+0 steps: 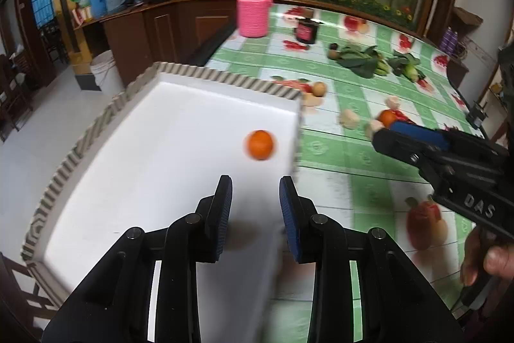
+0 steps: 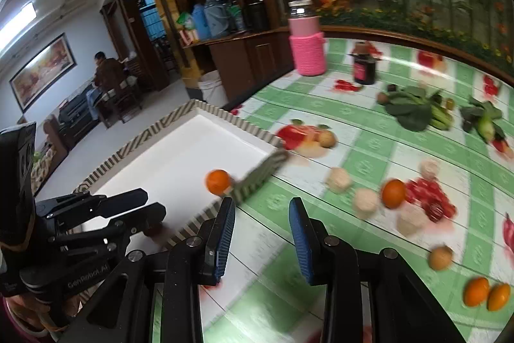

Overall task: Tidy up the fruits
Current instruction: 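Move the left tool to a brown round fruit while the right tool approaches another orange, then grasp the brown round fruit with the left tool while the right tool grasps the orange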

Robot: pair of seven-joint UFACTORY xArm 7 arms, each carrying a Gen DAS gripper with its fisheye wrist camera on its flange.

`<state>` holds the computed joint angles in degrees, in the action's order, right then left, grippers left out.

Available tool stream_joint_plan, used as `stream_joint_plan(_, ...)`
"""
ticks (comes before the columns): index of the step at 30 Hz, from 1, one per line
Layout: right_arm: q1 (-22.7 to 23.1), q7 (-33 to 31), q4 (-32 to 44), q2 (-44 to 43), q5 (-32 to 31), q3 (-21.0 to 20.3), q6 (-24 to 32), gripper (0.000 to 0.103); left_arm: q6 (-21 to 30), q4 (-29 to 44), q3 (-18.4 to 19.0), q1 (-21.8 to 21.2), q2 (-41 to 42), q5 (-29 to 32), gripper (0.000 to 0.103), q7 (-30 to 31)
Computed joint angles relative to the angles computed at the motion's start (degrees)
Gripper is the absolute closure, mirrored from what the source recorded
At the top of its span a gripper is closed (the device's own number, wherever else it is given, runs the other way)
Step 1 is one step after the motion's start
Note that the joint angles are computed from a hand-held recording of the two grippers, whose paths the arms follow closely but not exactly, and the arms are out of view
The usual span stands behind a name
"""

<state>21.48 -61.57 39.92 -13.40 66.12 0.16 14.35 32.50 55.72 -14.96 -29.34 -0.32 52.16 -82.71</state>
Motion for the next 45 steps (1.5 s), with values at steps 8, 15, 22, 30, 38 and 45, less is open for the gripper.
stream_joint_plan(8, -2.2, 4.9, -9.3, -8.3, -5.5, -4.5, -2.9, 0.069, 0.7, 10.5, 1.0, -5.8, 9.7, 1.4, 0.073, 1.5)
stream_joint_plan(15, -4.1, 9.3, -14.9, -12.8, -12.0, -11.9, -3.8, 0.069, -0.6, 17.5, 3.7, -10.7, 16.1, -1.3, 0.073, 6.8)
stream_joint_plan(22, -8.3, 14.5, -17.8, -14.4, -20.5, -17.3, -5.6, 0.069, -2.8, 23.9, 6.0, -14.3, 21.9, -6.7, 0.073, 13.9)
stream_joint_plan(30, -7.4, 16.5, -17.3, -14.0, -25.2, -22.4, -5.5, 0.069, -2.7, 32.6, 7.6, -17.1, 28.9, -15.7, 0.073, 24.7)
stream_joint_plan(38, -10.2, 22.1, -14.8, -7.7, -31.6, -20.9, -8.9, 0.067, -2.4, 41.7, 8.8, -18.3, 35.4, -24.0, 0.074, 35.1)
stream_joint_plan(45, -4.4, 13.3, -9.3, -2.1, -23.6, -27.1, -5.2, 0.066, 0.2, 50.6, 9.7, -19.3, 41.7, -30.2, 0.074, 41.6)
